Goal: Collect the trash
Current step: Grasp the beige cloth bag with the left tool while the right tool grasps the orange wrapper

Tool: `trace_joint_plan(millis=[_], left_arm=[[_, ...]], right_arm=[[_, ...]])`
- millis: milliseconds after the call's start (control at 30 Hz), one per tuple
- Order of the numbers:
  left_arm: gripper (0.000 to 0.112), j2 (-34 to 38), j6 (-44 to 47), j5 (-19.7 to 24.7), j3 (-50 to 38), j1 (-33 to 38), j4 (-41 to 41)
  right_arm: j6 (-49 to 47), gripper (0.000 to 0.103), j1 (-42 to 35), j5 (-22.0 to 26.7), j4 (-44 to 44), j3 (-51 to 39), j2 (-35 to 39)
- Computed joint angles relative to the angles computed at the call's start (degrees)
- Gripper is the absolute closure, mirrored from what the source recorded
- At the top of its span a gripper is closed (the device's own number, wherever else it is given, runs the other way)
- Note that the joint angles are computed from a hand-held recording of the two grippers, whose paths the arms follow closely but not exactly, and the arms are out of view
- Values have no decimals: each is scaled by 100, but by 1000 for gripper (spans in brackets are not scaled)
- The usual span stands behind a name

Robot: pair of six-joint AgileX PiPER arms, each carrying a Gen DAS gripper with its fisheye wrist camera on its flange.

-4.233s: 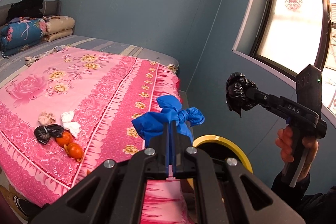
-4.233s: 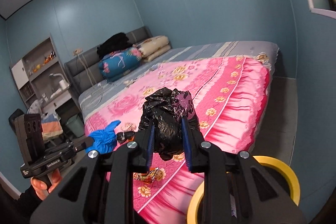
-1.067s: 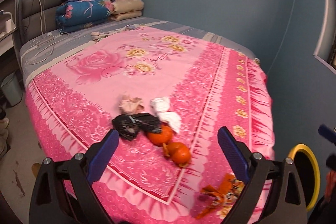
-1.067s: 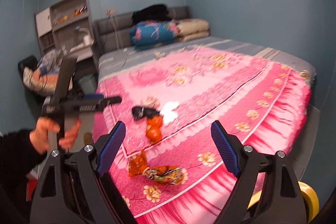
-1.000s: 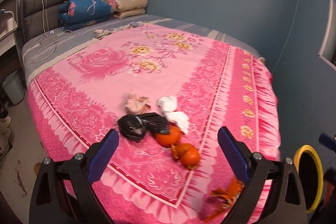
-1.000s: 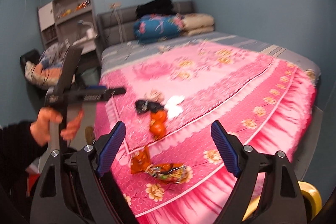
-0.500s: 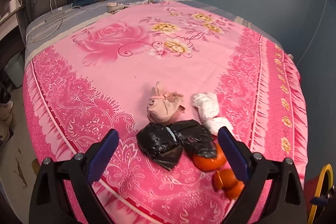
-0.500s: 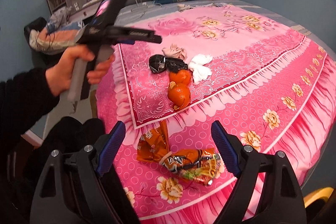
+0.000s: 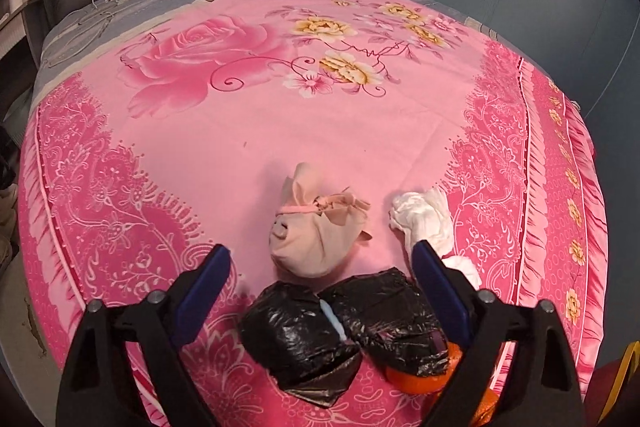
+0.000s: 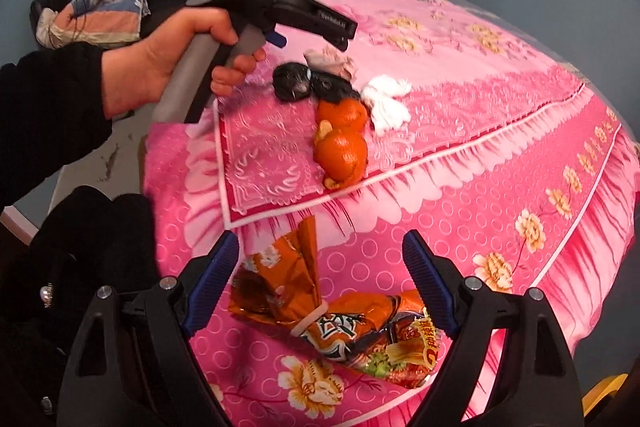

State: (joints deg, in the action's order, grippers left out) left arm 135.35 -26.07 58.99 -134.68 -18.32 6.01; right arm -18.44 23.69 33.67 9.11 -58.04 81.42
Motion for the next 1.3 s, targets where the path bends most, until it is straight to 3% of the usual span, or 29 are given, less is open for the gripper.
trace_joint_plan(millis=[67, 133, 367, 500, 667, 900, 1300], left_arm=[[39, 82, 49, 15, -57, 13, -81], [57, 191, 139, 90, -193, 40, -202], [96, 240, 302, -2, -163, 122, -509], [102, 55, 335, -201, 163, 164, -610], [105, -349, 378, -605, 802, 220, -813], [108, -943, 581, -1101, 1640, 237, -1054], [110, -1981, 726, -1615, 2636, 291, -1413]], right_arm=[[-52, 25, -52, 23, 105, -20, 71], [-61, 29, -75, 47, 141, -57, 166], [-9, 72, -17, 290, 139, -221, 429], [80, 77, -50, 368, 125, -280, 514], [-236, 86, -389, 667, 723, -424, 555], [-651, 90, -746, 1037, 1471, -570, 402], [-834, 91, -1042, 1469, 2032, -676, -5]])
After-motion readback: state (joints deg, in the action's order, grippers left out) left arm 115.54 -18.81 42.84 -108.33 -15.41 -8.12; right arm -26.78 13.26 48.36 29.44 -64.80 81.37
